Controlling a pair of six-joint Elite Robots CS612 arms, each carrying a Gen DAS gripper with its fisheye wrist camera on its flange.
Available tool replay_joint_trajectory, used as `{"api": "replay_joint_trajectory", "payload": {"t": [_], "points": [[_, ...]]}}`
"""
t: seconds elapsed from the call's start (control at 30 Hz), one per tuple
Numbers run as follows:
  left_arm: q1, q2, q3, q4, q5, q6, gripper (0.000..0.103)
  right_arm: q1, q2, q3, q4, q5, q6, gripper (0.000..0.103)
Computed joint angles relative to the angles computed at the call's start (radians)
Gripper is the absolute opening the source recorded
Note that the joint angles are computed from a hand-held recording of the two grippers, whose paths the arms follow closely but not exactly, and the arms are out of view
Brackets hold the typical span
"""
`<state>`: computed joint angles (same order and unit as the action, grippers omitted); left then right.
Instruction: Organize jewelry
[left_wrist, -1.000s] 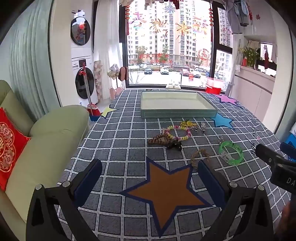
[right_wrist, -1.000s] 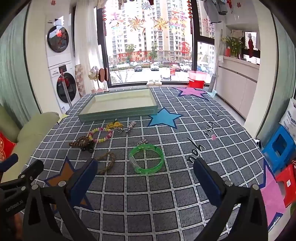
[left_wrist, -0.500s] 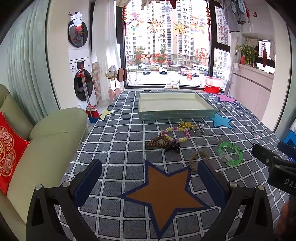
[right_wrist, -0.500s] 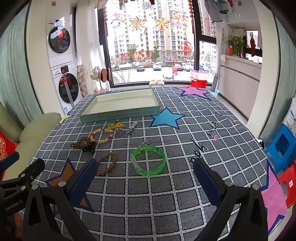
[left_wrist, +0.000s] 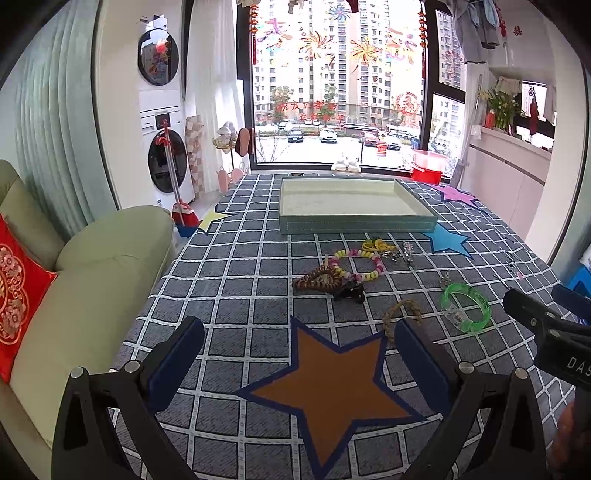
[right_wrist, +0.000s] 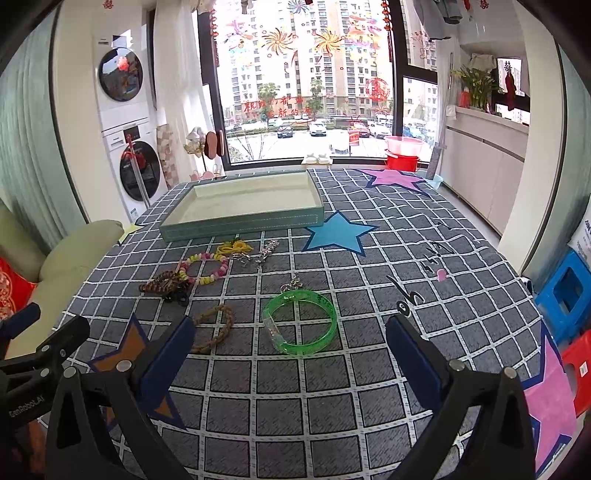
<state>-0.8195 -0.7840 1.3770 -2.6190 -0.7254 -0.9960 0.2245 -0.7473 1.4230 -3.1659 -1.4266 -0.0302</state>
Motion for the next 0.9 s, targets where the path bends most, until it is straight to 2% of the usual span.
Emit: {"api": "replay_joint_trajectory", "payload": {"t": [0.33, 0.9], "points": [[0.003, -0.002, 0.006, 0.005, -0.017, -0.018, 0.103, 0.001, 0.002, -0.002, 0.004, 0.005, 0.001, 0.103], [-0.003, -0.001, 0.002, 0.028, 0.016, -0.035, 0.103, 0.001, 0.0, 0.004, -0.008, 0.009, 0.008, 0.103]]}}
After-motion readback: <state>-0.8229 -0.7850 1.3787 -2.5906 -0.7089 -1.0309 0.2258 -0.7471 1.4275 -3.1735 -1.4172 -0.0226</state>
